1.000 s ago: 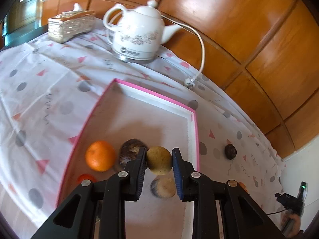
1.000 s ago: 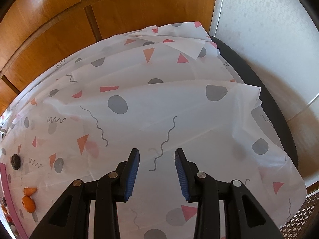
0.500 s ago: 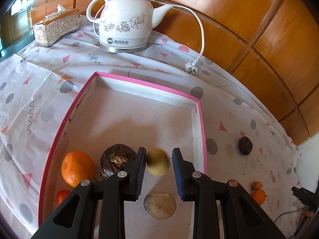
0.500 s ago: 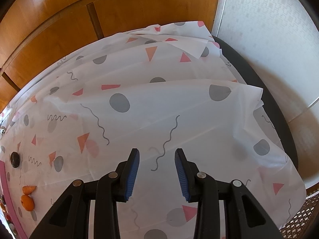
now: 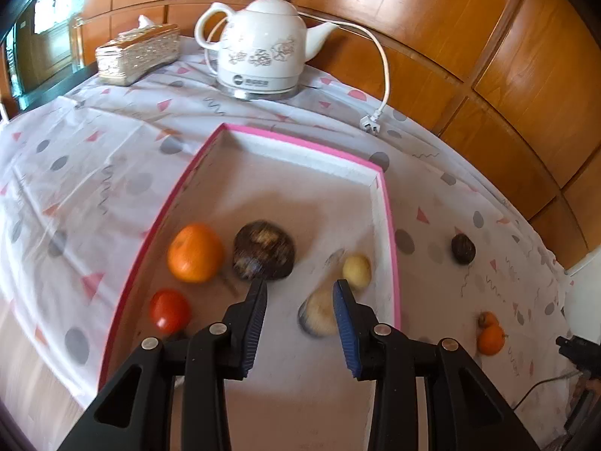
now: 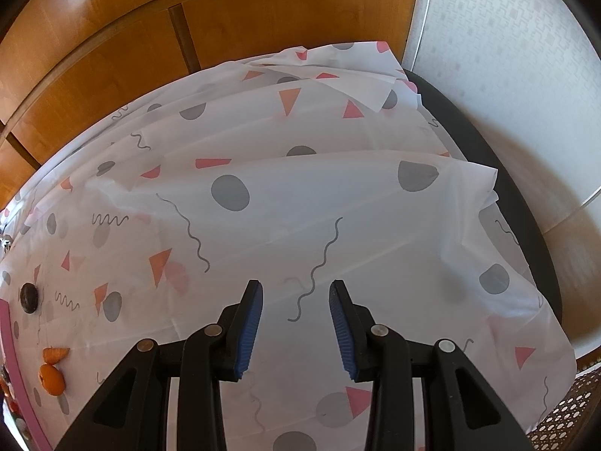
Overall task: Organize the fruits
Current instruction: 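Move the right tool down to the orange carrot and orange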
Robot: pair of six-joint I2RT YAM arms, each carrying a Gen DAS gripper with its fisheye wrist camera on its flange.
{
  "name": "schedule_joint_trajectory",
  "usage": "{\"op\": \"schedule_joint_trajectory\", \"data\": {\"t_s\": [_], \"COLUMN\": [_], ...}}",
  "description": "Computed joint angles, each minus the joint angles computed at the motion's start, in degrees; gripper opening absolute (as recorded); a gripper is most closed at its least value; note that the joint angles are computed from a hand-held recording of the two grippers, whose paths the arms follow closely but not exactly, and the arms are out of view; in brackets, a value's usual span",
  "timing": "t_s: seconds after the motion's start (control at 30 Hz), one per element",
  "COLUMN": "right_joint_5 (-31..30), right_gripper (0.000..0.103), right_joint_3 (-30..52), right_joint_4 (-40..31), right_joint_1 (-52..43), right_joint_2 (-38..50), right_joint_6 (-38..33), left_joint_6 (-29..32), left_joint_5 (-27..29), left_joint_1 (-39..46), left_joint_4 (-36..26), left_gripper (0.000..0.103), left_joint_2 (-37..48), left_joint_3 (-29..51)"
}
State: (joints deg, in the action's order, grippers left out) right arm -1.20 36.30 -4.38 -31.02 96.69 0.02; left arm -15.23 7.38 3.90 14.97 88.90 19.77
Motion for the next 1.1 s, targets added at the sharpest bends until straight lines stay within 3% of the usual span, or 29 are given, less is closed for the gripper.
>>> {"op": "schedule_joint_trajectory", "data": {"t_s": [0.23, 0.33, 0.5, 0.67, 0.9, 1.1], "right_joint_5": [-0.5, -2.0, -13.2, -16.9, -19.1, -17.4], "right_gripper": [0.037, 0.037, 0.037, 0.037, 0.037, 0.037], "right_joint_3": [-0.6, -1.3, 0.1, -0.4, -1.5, -0.2], "right_joint_4": [0.2, 0.5, -3.4, -4.3, -7.6, -5.1], "right_joint_1": [0.5, 1.3, 1.4, 5.1, 15.4, 28.9], "right_joint_2": [-0.4, -1.3, 0.4, -0.2, -1.2, 0.7], "right_joint_6": [-0.8, -1.7, -4.2, -6.7, -8.2, -0.9], "left_joint_6": [3.0, 4.6, 6.8, 8.7, 10.0, 11.2], "left_joint_5": [-3.4, -2.4, -0.5, 1.5, 3.5, 5.7], "left_joint_1": [2.1, 6.6, 13.8, 19.2, 22.8, 25.5], "left_joint_4": [-1.5, -2.6, -3.4, -4.0, -4.6, -5.0], "left_gripper": [0.037, 0.04, 0.04, 0.041, 0.043, 0.044], "left_joint_2": [-11.2, -14.8, -16.6, -17.3, -18.6, -19.0], "left_joint_3": [-7.6, -9.9, -11.6, -12.1, -12.7, -13.1]}}
